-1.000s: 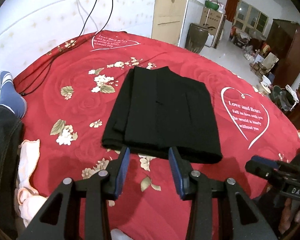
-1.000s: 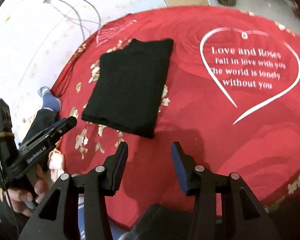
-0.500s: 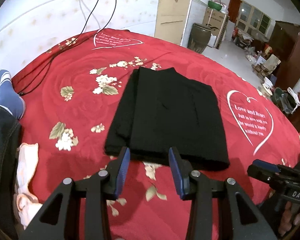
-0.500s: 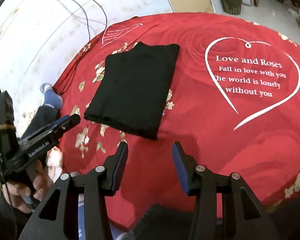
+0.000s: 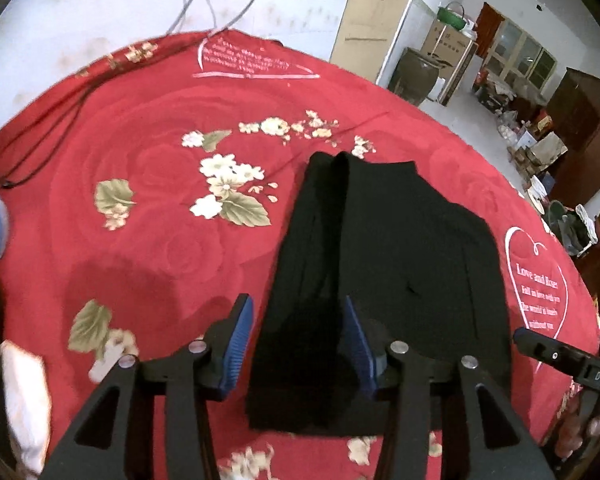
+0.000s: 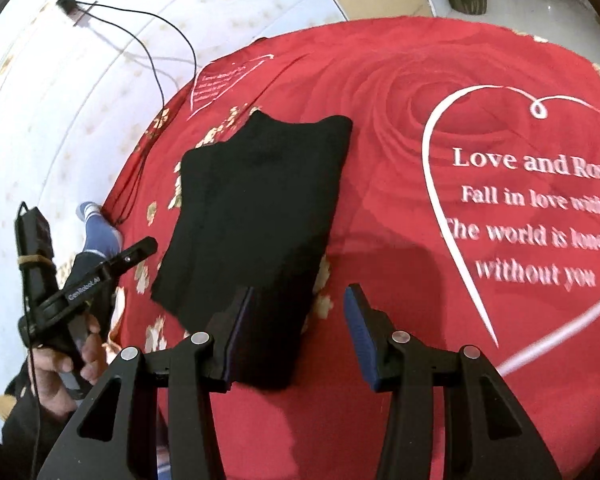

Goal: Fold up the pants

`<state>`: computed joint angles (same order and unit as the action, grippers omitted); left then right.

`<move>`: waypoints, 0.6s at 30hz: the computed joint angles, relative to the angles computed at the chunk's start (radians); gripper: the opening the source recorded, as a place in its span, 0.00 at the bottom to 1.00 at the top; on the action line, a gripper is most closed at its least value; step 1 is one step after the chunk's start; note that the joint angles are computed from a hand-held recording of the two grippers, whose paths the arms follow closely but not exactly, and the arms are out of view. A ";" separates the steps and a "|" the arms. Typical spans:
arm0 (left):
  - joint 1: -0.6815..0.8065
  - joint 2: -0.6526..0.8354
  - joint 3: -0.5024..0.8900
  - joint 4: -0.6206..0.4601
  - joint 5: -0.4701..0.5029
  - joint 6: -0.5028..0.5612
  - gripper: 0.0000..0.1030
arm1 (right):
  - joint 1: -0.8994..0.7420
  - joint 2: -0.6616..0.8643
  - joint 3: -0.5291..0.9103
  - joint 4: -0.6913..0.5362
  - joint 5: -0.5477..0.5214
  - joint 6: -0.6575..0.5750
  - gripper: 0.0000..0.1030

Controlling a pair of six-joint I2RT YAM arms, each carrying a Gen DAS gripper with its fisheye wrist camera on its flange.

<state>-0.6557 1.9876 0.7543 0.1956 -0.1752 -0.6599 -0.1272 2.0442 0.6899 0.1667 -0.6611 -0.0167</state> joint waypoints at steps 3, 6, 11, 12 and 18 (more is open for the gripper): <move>0.026 0.048 0.007 0.067 0.050 0.036 0.58 | 0.007 0.064 0.055 -0.004 -0.025 0.007 0.45; 0.052 0.081 0.005 0.135 0.078 0.056 0.68 | 0.009 0.124 0.094 0.025 -0.061 0.040 0.45; 0.083 0.107 0.013 0.191 0.116 0.069 0.69 | 0.002 0.182 0.144 0.068 -0.133 0.105 0.45; 0.085 0.108 0.017 0.188 0.122 0.074 0.69 | 0.004 0.189 0.149 0.079 -0.143 0.120 0.45; 0.028 0.107 -0.004 0.210 0.104 0.106 0.69 | 0.002 0.205 0.153 0.090 -0.190 0.148 0.45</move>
<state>-0.6278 2.0947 0.7502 0.4056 -0.0715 -0.5536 -0.1252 2.2495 0.8434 0.2566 -0.8515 0.1313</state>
